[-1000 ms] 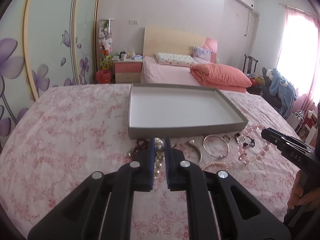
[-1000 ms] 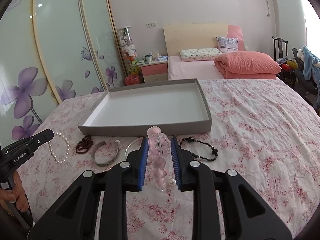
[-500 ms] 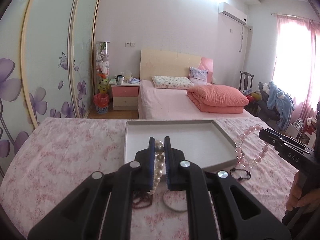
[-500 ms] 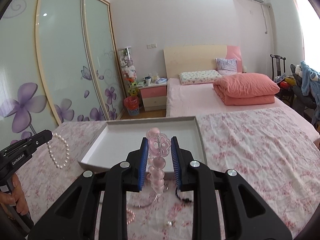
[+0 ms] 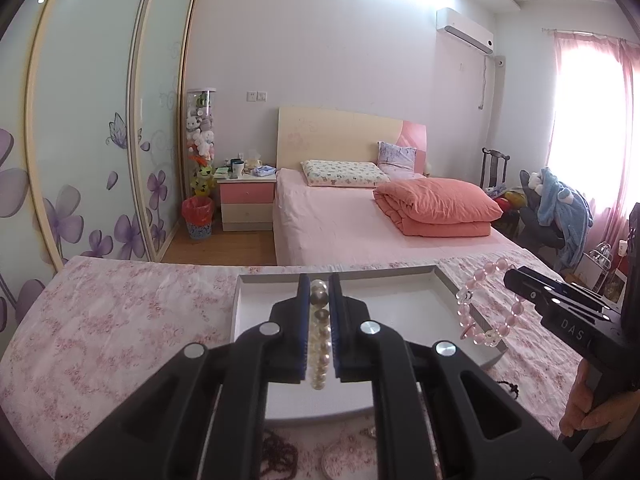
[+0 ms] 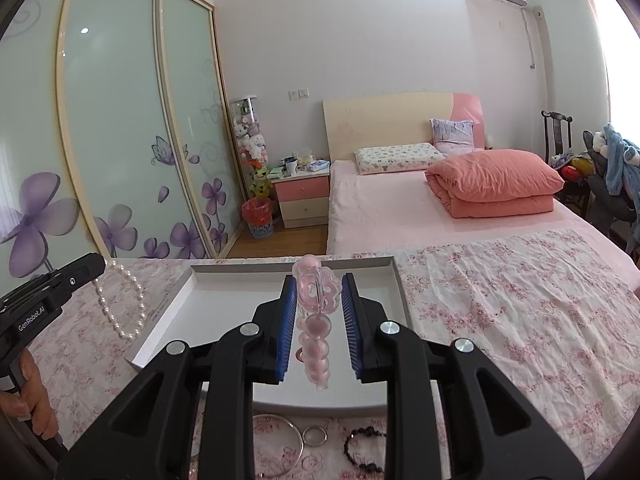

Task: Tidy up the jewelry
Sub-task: 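Carry the white pearl bracelet in the left tool while the right tool carries the pink bracelet to the tray, then open the left tool over the tray while the right tool releases the pink bracelet beside it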

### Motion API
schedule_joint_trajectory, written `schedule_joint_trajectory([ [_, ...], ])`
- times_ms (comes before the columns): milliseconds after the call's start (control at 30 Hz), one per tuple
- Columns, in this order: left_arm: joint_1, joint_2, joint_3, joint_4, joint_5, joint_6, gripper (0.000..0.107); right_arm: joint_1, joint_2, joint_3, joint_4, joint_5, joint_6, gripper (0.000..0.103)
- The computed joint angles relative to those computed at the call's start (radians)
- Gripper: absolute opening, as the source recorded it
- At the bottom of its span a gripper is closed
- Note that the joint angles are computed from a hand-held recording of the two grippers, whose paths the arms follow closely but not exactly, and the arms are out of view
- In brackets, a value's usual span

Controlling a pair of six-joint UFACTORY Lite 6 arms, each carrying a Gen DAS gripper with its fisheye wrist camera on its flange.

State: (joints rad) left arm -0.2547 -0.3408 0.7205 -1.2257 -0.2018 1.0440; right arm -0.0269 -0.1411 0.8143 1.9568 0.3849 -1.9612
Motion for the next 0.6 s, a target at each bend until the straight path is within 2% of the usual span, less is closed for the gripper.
schedule_joint_trajectory([
  [100, 0.025, 0.082, 0.028, 0.221, 0.0, -0.22, 0.01, 0.026, 0.069, 0.04, 0.061, -0.017, -0.057, 0.024],
  [200, 0.041, 0.171, 0.065, 0.369, -0.009, -0.365, 0.01, 0.045, 0.137, 0.078, 0.114, -0.028, -0.107, 0.024],
  [400, 0.069, 0.292, 0.126, 0.572, -0.027, -0.558, 0.01, 0.077, 0.255, 0.159, 0.155, -0.047, -0.138, 0.024],
  [600, 0.084, 0.414, 0.188, 0.688, -0.035, -0.667, 0.01, 0.091, 0.332, 0.212, 0.146, -0.063, -0.128, 0.024],
])
